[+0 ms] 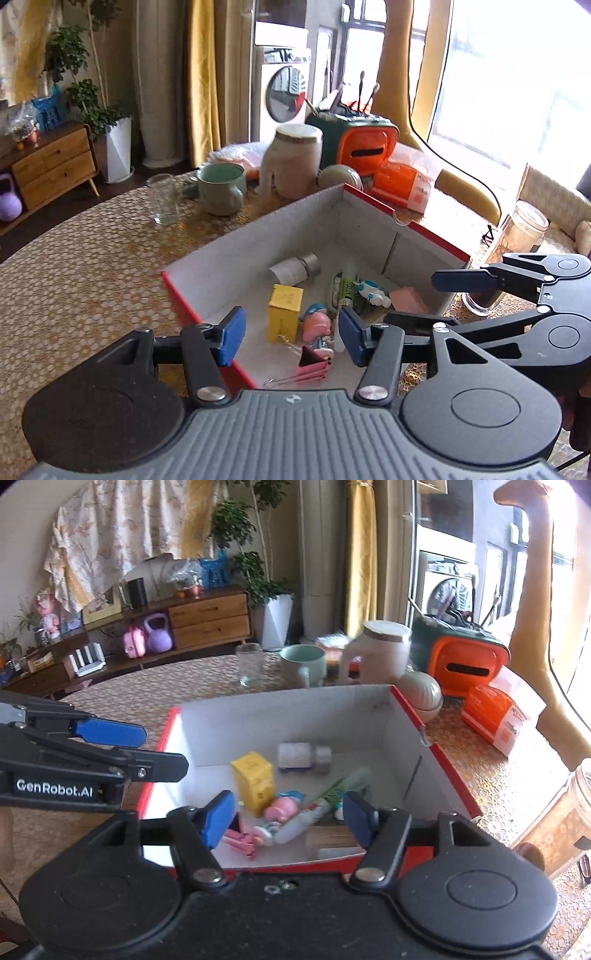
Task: Organize rigid objects
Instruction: 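Withdraw both grippers from the box toward the green marker and bird keychain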
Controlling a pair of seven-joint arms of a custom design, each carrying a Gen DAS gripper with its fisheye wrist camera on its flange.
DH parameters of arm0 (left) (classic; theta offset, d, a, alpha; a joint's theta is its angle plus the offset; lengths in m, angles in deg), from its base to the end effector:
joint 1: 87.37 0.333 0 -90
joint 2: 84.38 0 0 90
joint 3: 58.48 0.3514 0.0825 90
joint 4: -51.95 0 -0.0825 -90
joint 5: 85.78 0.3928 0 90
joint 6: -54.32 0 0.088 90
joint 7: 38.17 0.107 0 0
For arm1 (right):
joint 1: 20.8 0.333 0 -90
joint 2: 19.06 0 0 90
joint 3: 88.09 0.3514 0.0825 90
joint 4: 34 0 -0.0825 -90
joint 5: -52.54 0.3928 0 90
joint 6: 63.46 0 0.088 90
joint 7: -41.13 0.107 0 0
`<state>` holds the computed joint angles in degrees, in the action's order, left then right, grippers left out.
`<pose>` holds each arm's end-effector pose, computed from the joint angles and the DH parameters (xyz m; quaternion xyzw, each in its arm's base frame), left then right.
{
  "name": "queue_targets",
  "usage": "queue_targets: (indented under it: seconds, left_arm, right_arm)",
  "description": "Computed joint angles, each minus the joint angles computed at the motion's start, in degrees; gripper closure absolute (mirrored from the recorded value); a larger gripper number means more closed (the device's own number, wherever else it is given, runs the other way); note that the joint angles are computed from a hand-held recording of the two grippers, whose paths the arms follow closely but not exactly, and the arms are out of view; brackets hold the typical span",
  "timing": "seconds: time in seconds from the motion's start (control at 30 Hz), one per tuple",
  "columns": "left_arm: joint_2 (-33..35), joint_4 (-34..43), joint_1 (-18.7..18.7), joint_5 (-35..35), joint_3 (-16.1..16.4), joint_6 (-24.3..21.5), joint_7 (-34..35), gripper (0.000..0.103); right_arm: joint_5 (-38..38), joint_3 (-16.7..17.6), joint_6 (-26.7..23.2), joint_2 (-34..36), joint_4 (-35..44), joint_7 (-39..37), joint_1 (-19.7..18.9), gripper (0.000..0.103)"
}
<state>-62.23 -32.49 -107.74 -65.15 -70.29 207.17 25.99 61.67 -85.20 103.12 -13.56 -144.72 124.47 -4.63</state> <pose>0.6409 -0.3793 0.5876 -0.5374 0.7385 -0.3487 0.2103 0.6111 0.1996 0.5742 -0.7300 0.5335 -0.2253 0.3629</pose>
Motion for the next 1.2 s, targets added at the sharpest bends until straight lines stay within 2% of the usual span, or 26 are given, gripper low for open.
queue_targets:
  seconds: [0.17, 0.27, 0.43, 0.5, 0.63, 0.73, 0.93, 1.2]
  left_arm:
    - [-5.3, -6.7, 0.4, 2.5, 1.2, 2.3, -3.1, 0.047]
    - [-8.4, -10.8, 1.1, 4.3, 1.5, 4.2, -5.5, 0.036]
    - [-13.0, -17.0, 3.2, 5.5, 1.4, 6.5, -8.3, 0.031]
    - [-15.0, -19.7, 3.9, 7.1, 1.7, 7.6, -10.4, 0.021]
    - [-17.8, -23.6, 5.5, 11.3, 2.2, 8.1, -15.6, 0.020]
    - [-18.9, -25.7, 6.9, 15.6, 2.6, 7.5, -20.7, 0.020]
    - [-20.4, -30.5, 10.4, 18.3, 3.1, 8.8, -26.4, 0.020]
    - [-20.0, -32.9, 12.7, 24.5, 3.4, 9.7, -31.8, 0.020]
  right_arm:
    - [0.4, 0.9, 0.7, -1.8, -1.5, -0.2, 0.9, 0.030]
    - [1.5, 1.7, 1.3, -2.7, -2.2, -0.9, 1.5, 0.025]
    - [5.3, 2.9, 2.0, -3.1, -2.2, -3.9, 2.5, 0.015]
    - [6.7, 3.3, 2.3, -2.8, -1.9, -5.3, 3.0, 0.009]
    - [8.2, 3.9, 2.6, -2.0, -0.9, -7.6, 3.9, 0.001]
    - [8.6, 4.4, 2.2, -1.1, 0.1, -8.5, 4.8, 0.001]
    - [6.8, 4.4, 0.5, 2.2, 3.8, -6.4, 6.8, 0.001]
    - [-0.1, 2.4, -4.3, 9.4, 13.2, 2.0, 10.4, 0.001]
